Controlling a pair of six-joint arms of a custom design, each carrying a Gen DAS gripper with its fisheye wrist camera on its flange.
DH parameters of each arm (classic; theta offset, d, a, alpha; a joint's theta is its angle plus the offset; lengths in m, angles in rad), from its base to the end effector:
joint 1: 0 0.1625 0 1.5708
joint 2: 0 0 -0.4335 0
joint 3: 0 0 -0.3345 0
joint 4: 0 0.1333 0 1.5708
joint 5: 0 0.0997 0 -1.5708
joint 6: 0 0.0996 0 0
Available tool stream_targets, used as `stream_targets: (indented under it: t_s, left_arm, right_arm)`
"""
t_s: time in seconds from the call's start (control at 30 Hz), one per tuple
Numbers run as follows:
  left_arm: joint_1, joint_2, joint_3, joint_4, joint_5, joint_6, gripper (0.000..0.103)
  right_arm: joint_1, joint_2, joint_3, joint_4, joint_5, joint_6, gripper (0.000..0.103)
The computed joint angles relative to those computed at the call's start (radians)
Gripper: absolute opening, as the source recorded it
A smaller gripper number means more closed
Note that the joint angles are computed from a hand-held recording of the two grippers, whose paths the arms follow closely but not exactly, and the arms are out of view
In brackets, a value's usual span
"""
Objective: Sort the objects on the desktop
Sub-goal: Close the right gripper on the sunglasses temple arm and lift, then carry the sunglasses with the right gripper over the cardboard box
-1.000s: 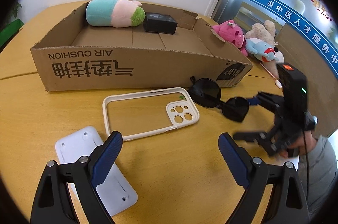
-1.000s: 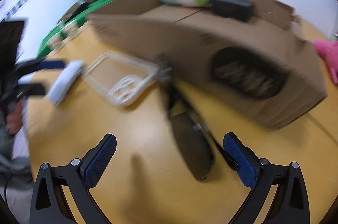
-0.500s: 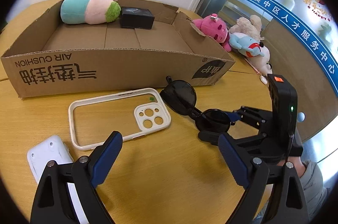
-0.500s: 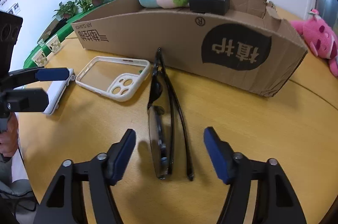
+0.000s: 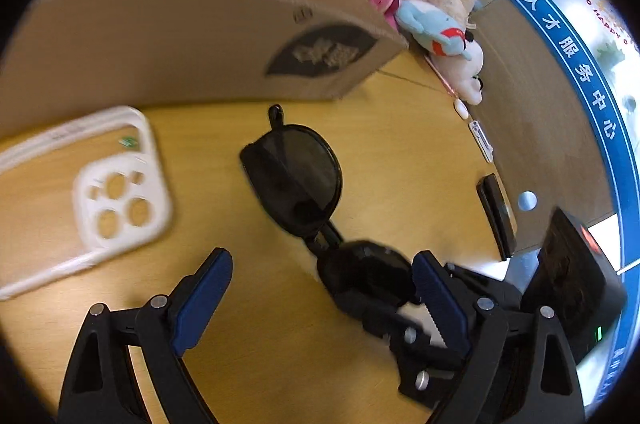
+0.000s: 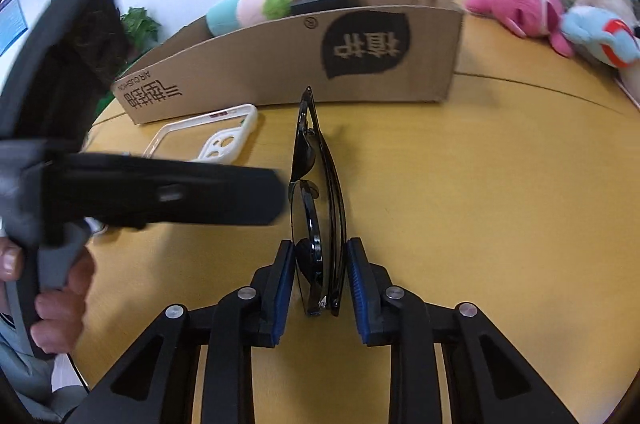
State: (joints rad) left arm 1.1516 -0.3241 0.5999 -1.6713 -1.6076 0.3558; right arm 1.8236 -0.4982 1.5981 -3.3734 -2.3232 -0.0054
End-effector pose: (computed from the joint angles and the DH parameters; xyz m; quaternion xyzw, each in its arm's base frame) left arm -0.2127 -0.7959 0.0941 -0.3749 -0.9228 -0.0881 0.0155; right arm 0.2271 -0.6185 0.0805 -0.0130 -0.8823 0.3602 0.3028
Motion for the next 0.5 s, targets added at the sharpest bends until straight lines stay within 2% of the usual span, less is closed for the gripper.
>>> stream_targets:
  t_s: [0.03, 0.2, 0.5]
  left_arm:
    - [-0.001, -0.001, 0.005, 0.003, -0.012, -0.003, 0.089]
    - [-0.007, -0.003, 0.015, 0.034, -0.027, -0.025, 0.052]
    - [-0.015, -0.023, 0.033, -0.020, -0.025, -0.065, 0.051]
  right_arm:
    - [0.005, 0.004, 0.001, -0.004, -0.009, 0.000, 0.025]
    - [0.008, 0.001, 0.040, -0.061, 0.045, 0.001, 0.023]
    - [0.019, 0.023, -0.028, -0.077, 0.054, -0.068, 0.022]
